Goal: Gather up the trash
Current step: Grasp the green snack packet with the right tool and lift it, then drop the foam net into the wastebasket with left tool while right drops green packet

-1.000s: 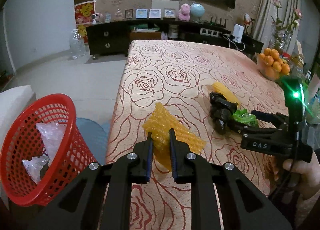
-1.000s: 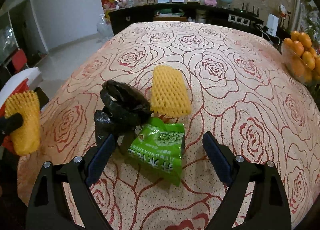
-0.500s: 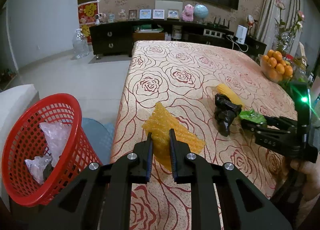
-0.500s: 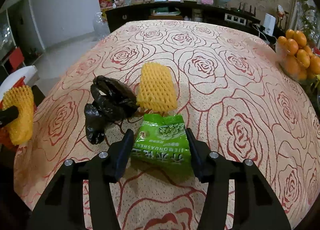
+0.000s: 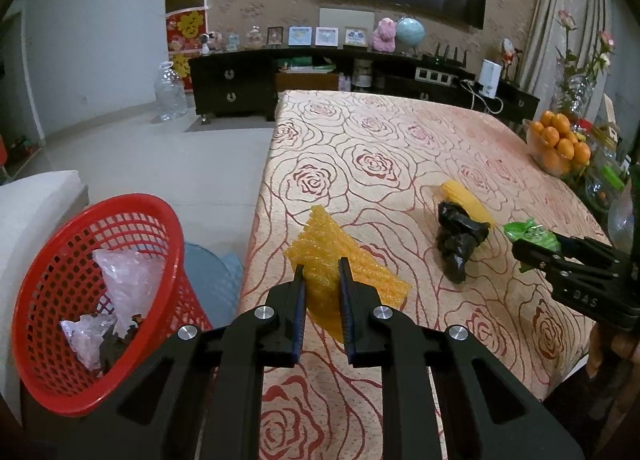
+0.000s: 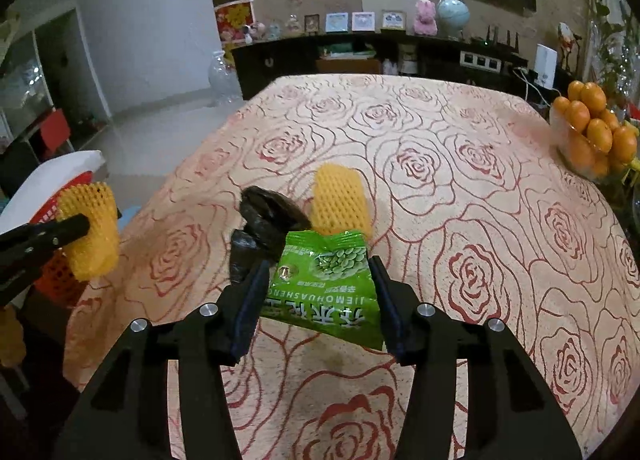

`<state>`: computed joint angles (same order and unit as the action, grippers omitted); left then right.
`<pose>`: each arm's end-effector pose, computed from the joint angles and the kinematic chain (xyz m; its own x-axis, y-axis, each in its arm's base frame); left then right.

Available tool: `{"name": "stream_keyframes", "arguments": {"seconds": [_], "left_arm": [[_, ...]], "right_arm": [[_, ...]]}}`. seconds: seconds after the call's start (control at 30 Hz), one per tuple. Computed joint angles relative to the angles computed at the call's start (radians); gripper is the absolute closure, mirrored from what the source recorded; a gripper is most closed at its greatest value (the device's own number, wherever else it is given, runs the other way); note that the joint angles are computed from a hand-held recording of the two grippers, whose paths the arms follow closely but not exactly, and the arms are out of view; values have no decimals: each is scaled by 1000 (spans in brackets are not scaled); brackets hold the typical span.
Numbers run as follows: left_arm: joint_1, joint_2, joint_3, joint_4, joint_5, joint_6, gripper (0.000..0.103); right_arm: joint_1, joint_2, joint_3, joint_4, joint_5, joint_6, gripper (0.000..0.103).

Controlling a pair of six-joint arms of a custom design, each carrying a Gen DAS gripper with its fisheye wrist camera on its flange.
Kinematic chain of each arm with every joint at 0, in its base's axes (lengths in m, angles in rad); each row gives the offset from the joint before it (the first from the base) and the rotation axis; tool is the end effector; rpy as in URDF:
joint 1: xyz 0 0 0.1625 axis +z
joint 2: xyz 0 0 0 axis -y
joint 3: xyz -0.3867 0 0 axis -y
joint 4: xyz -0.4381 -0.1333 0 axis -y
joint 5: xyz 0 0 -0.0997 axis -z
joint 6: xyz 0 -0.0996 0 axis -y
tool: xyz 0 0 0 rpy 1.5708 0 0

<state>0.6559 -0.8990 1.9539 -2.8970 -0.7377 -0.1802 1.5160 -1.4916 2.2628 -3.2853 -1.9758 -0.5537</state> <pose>-0.3261 -0.5122 0.0463 -0.6950 0.3001 -0.6534 0.6495 0.6519 -0.3914 0.0678 -0.4818 0.2696 -0.7826 0.0054 0.6224 -0.4460 0.6926 -0.5669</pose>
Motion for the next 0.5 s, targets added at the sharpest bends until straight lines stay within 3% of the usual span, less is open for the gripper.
{"name": "stream_keyframes", "arguments": {"seconds": [0.5], "left_arm": [[-19, -82, 74, -14, 88, -44, 89]], "right_arm": [[71, 5, 15, -31, 35, -20, 54]]}}
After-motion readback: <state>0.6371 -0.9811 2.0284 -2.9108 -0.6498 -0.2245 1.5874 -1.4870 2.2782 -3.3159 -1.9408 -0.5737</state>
